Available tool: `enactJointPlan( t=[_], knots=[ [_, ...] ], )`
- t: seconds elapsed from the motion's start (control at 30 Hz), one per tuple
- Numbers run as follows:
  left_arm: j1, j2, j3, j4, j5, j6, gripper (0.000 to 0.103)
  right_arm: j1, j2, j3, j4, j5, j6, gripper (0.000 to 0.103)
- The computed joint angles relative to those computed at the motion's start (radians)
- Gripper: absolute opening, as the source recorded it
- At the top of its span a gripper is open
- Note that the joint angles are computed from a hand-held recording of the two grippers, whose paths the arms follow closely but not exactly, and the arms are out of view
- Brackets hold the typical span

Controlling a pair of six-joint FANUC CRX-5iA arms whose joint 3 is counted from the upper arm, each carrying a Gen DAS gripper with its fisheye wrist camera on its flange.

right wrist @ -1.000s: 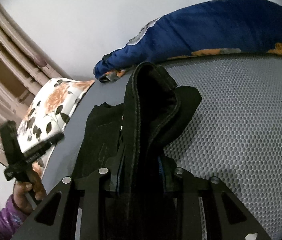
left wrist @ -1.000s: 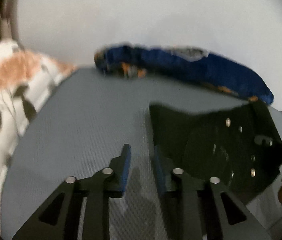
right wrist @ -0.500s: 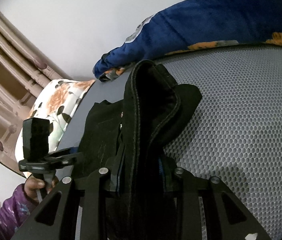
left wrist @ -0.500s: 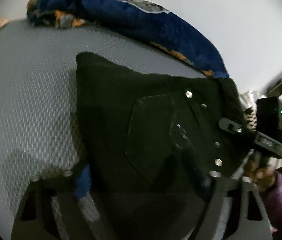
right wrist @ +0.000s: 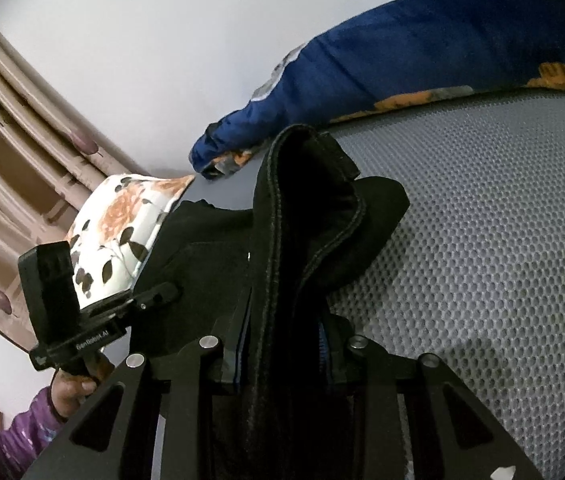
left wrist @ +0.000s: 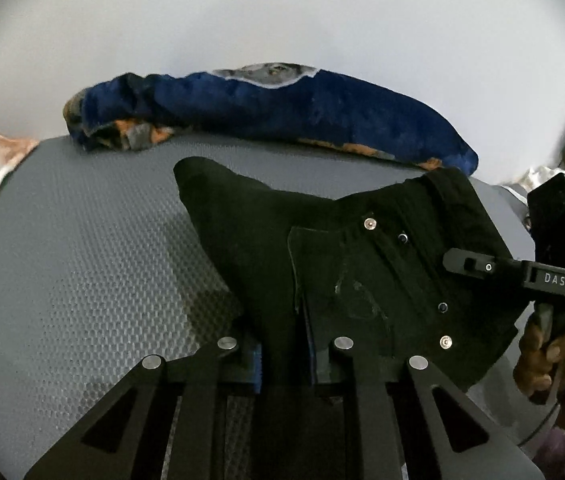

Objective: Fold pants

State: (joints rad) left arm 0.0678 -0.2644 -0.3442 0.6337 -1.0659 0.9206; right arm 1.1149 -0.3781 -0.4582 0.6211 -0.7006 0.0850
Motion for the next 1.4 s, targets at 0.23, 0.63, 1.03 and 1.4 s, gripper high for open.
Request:
enactJointPlan(
  t=[0.23, 0.63, 1.03, 1.4],
  knots=[
    [0.007, 0.031, 0.032, -0.021, 0.064, -0.005, 0.016, -0.039, 0.044, 0.039, 0.006, 0.046, 0.022, 0.025],
    [-0.024, 0.079, 0.074, -0.073, 0.151, 0.035, 0.016, -0.094, 0.080, 0.055, -0.001, 0.106, 0.026, 0.025],
    [-0.058, 0.123, 0.111, -0.164, 0.223, 0.110, 0.017, -0.131, 0.131, 0.089, -0.029, 0.119, 0.063, 0.025],
    [-0.117, 0.045, 0.150, -0.583, 0.303, 0.501, 0.090, -0.025, 0.147, 0.050, 0.322, -0.151, -0.235, 0.047]
  ],
)
